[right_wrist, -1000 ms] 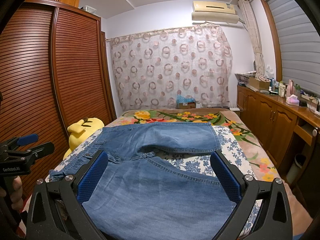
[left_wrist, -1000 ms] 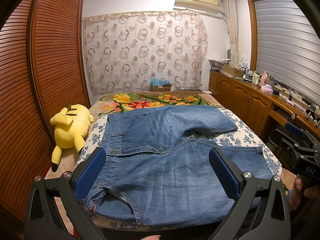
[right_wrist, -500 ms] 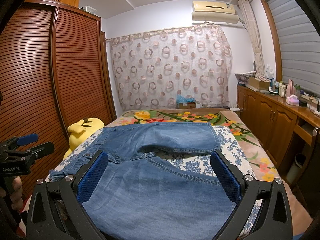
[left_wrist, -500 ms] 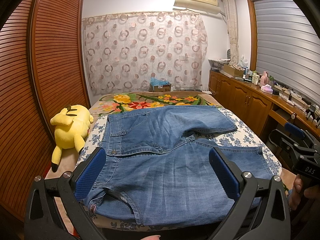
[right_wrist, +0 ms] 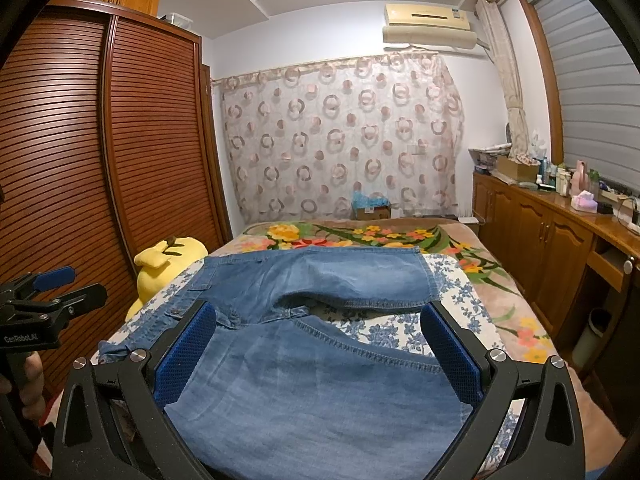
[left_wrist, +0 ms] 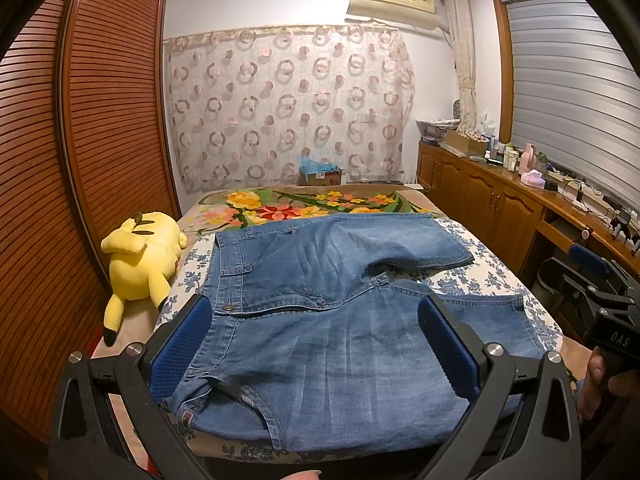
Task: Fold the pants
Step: 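Lower the left tool to the waistband while the right tool approaches a leg hem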
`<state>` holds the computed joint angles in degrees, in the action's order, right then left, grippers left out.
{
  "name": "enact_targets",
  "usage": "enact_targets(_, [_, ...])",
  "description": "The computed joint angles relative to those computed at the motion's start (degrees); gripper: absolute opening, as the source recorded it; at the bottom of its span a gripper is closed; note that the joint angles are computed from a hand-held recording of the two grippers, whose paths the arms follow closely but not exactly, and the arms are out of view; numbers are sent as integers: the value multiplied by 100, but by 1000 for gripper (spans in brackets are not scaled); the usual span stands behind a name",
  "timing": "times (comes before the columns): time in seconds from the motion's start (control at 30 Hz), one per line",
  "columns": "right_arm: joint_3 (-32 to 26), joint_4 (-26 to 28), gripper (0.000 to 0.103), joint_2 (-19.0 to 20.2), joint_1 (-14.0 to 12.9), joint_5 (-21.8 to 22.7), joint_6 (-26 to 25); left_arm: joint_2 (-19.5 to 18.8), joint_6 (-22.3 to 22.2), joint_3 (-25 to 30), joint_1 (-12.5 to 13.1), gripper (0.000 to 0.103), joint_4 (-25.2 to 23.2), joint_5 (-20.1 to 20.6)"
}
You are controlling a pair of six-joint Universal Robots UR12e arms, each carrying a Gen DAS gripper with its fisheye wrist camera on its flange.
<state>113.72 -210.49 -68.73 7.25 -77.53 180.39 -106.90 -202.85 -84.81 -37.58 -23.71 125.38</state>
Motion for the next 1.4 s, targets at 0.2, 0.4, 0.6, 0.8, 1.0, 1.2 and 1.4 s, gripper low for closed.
enact_targets(0.2, [9, -20, 102, 10, 11, -45, 15, 29, -81, 18, 43, 103, -217, -66])
enact_targets(0.4, [27, 21, 102, -1, 7, -88, 55, 55, -166, 122, 76, 103, -440, -165])
enact_targets(0.6, [-4, 158, 102, 24, 23, -142, 38, 17, -221, 46, 156, 103, -504, -315])
enact_targets(0.8, [-76, 387, 102, 36, 25, -148, -128, -15, -268, -65, 256, 103, -538, -506])
enact_targets(1.0, [-152, 618, 102, 38, 10, -72, -322, -8, -395, -179, 330, 103, -572, -648])
enact_targets(1.2, [-352, 1112, 101, 8, -45, 40, -698, 34, -406, -370, 442, 103, -520, -806])
enact_targets(1.4, [-423, 1421, 100, -7, -137, 44, -760, 105, -487, -574, 609, 103, -528, -945])
